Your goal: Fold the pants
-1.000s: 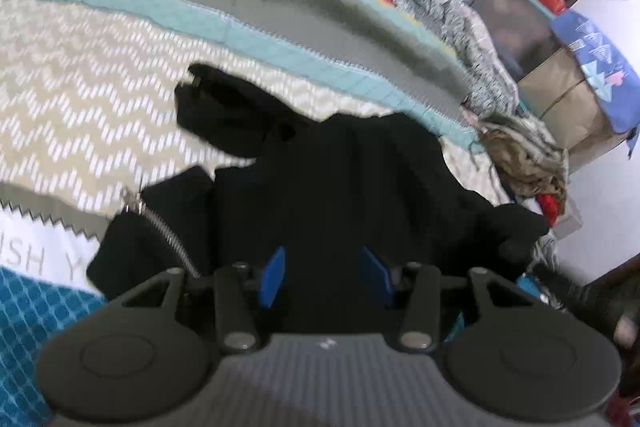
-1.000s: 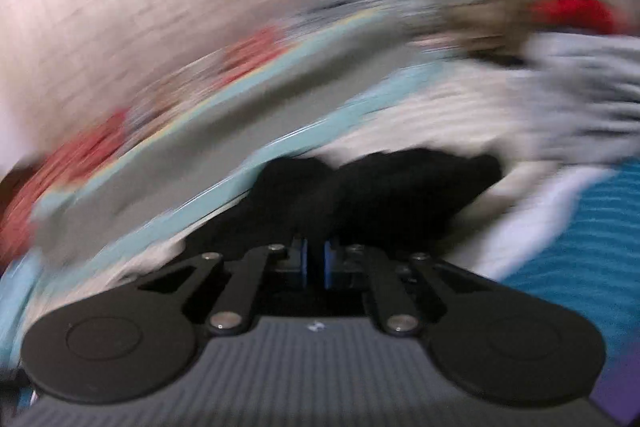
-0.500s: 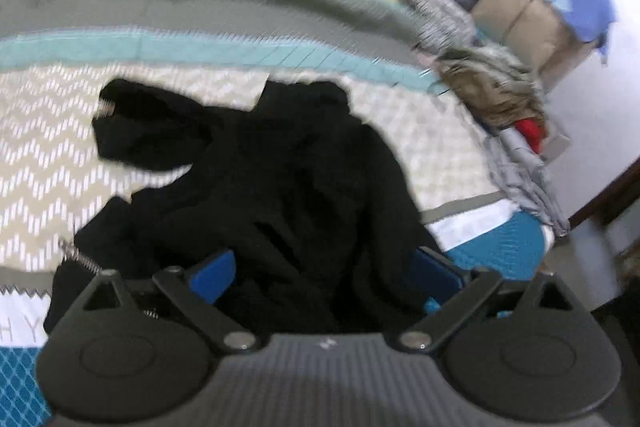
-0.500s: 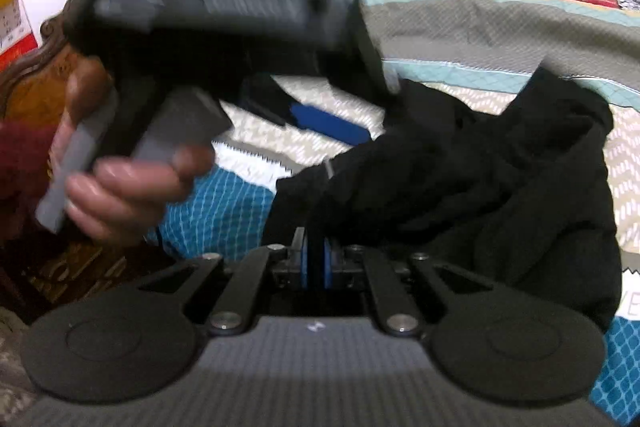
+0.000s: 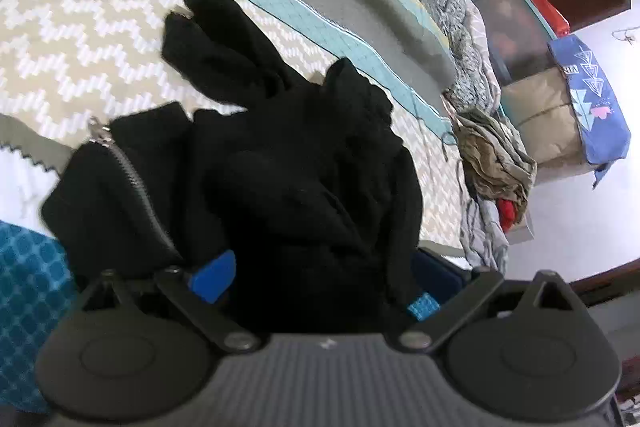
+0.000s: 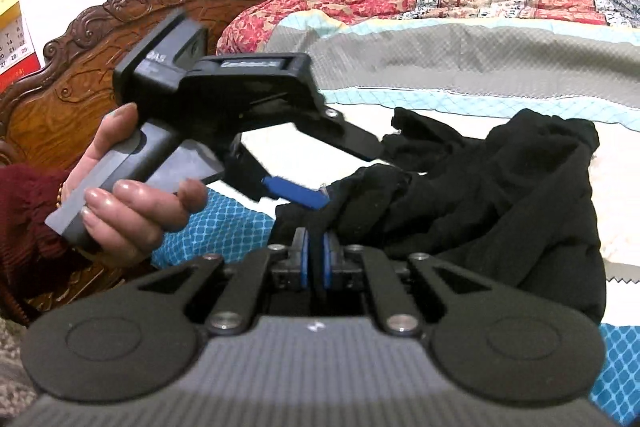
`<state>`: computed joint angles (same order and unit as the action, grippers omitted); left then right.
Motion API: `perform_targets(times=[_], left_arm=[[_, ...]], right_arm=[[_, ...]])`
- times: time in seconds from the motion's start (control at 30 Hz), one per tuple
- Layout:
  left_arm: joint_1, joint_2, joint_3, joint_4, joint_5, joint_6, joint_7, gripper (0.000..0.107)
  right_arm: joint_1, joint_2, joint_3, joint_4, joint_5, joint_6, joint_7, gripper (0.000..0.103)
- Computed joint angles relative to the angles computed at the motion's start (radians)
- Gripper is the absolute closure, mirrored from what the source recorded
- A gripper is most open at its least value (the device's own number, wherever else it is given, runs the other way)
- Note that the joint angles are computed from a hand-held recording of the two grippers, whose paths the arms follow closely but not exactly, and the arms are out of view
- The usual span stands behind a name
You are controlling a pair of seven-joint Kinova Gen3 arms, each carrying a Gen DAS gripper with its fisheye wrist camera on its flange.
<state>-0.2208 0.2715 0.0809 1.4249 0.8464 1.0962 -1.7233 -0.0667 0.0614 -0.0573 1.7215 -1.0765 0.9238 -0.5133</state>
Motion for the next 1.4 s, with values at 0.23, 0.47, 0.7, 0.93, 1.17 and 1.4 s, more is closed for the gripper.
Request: perform_targets(times=[0.23,0.47,0.7,0.93,1.17,1.4], left_arm=[[0.158,0.018,-0.038,-0.091,-0.192,-0.087,0.090,0.096],[0.014,-0.195,-0.098,0.084,0.023,-0.314,-0.035,0.097],[-0.030,-0.452,-0.208,0.277,0.065,-0.506,-0.083,0.097],[-0.066,-0.506,-0.213,0.249,-0.177,-0.488,0.118,0.096],[0.056,-0.527,-0.312,0.256,-0.179,-0.507,0.087,0.096],[0.139,-0.519,-0.375,0.207,-0.199,-0.516,0.054,0.096]], right_arm=[[0.025,0.007,-0.041,-0.013,-0.010,-0.005,0.030,0.097],[0.069,0.001,-0.035,-0.031,0.092,-0.112,-0.199,0.093],[-0.070,0.072,0.178,-0.116,0.166,-0.206,-0.484,0.083],[0.110,0.211,-0.127,-0.290,0.330,-0.175,-0.598,0.068],[-0.052,0.418,-0.041,-0.560,0.412,0.011,-0.876,0.037],[-0.164,0.534,0.099,-0.679,0.353,0.116,-1.084,0.089]])
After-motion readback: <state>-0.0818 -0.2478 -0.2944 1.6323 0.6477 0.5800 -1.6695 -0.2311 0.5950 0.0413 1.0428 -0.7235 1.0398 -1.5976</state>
